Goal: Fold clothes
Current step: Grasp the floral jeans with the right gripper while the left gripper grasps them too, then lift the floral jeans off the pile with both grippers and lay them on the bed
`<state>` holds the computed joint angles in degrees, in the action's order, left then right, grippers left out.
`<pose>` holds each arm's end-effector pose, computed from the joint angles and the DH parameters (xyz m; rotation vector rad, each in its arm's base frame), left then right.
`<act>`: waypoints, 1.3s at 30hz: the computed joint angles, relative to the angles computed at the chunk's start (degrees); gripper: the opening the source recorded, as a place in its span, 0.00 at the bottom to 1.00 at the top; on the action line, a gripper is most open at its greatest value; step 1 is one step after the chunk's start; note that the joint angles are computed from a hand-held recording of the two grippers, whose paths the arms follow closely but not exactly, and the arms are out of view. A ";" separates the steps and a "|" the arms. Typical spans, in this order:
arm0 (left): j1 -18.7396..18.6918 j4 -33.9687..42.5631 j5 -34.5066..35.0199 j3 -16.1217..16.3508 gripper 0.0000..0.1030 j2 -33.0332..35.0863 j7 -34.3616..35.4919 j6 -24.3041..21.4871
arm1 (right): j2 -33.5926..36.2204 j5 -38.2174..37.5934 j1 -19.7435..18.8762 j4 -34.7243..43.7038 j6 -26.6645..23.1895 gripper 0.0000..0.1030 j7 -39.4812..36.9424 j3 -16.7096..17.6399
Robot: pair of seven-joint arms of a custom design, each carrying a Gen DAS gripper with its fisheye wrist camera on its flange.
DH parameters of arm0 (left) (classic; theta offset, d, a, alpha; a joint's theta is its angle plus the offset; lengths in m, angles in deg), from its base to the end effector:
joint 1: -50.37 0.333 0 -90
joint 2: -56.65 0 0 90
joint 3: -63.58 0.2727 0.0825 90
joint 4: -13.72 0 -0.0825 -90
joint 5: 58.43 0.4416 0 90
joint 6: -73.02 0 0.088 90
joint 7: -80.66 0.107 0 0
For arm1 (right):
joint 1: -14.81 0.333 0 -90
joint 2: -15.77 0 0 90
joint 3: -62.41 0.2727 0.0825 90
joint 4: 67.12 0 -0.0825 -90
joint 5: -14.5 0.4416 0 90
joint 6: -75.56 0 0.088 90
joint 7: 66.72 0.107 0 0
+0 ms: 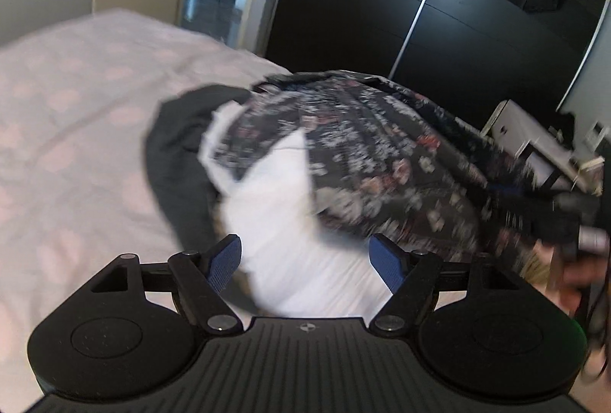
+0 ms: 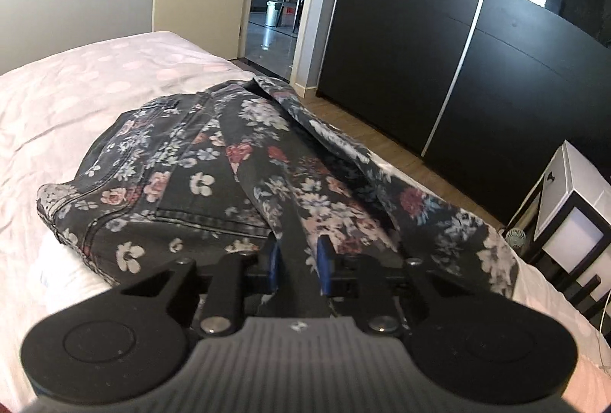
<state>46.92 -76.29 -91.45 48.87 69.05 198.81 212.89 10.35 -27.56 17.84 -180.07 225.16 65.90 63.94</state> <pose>0.6902 -0.2111 0.5409 -1.4514 2.3450 -1.2162 0.6344 0.0656 0.5321 -1.6215 1.9053 -1.0696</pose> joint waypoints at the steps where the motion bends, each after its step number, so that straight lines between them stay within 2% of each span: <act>1: -0.47 2.48 0.36 -0.08 0.85 2.17 -1.86 -0.94 | -0.05 0.56 0.00 -0.13 0.08 0.28 -0.43 -0.12; 3: -0.98 6.63 1.10 -0.57 0.85 5.81 -5.37 -2.42 | -0.06 1.58 -0.01 -0.44 0.43 0.34 -1.27 -0.27; 7: -1.00 12.83 1.94 -1.84 0.83 11.21 -12.02 -6.10 | -0.01 0.48 -0.23 -1.15 0.81 0.35 -1.09 -0.05; 8: -0.76 13.68 1.38 -2.43 0.75 12.17 -12.81 -6.30 | 0.27 -0.01 -0.26 -1.01 0.95 0.32 -0.85 -0.01; 9: -0.19 14.04 0.26 -3.14 0.59 12.62 -12.93 -6.35 | 0.39 -0.43 -0.21 -0.99 1.13 0.29 -0.86 -0.01; 10: 0.36 14.15 -0.91 -3.78 0.56 12.73 -13.05 -6.48 | 0.38 -1.50 -0.20 -1.00 1.19 0.21 -0.50 0.07; 11: 0.48 13.57 -1.20 -4.01 0.47 12.24 -13.08 -5.61 | 0.28 -2.59 -0.19 -0.96 1.13 0.16 -0.11 0.13; 12: 0.55 12.86 -1.10 -4.18 0.31 11.51 -12.15 -4.56 | 0.15 -3.59 -0.19 -0.90 1.05 0.12 0.20 0.19; 13: 0.31 12.46 -0.61 -4.16 0.26 11.05 -11.62 -3.38 | -0.01 -4.71 -0.18 -0.78 0.87 0.07 0.86 0.32; 15: 0.33 11.51 -0.59 -4.14 0.18 9.59 -11.37 -1.53 | -0.63 -7.35 -0.32 -0.40 0.61 0.06 3.03 0.57; 17: 0.30 10.12 -0.52 -3.98 0.17 7.70 -10.84 0.82 | -1.77 -11.67 -0.49 0.13 0.55 0.05 6.08 1.30; 20: 0.61 5.75 -2.05 -3.88 0.16 3.12 -7.51 6.68 | -2.96 -17.43 -0.85 1.84 2.62 0.05 7.94 2.10; 23: 0.59 2.62 -2.76 -2.56 0.15 -1.43 -6.45 10.34 | -3.49 -20.83 -0.83 4.53 5.47 0.04 8.65 2.90; 29: 0.03 -6.35 2.96 3.24 0.15 -11.99 -11.52 18.53 | -2.33 -22.61 1.02 10.61 14.14 0.04 8.09 4.47; 32: 1.14 -12.09 11.95 6.59 0.14 -17.92 -19.33 22.05 | 0.46 -17.27 3.61 14.69 17.19 0.04 3.58 5.16; 35: 4.83 -18.15 24.29 8.54 0.14 -24.23 -30.35 23.85 | 4.24 -10.21 7.32 18.69 19.77 0.04 -1.69 5.52; 39: 13.96 -25.96 40.12 8.21 0.14 -33.32 -44.26 25.64 | 10.47 -1.22 12.82 24.56 23.90 0.04 -10.16 6.65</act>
<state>60.88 -102.24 -51.34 57.08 35.73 154.56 238.52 20.82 -28.78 30.67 -155.51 249.06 55.75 70.59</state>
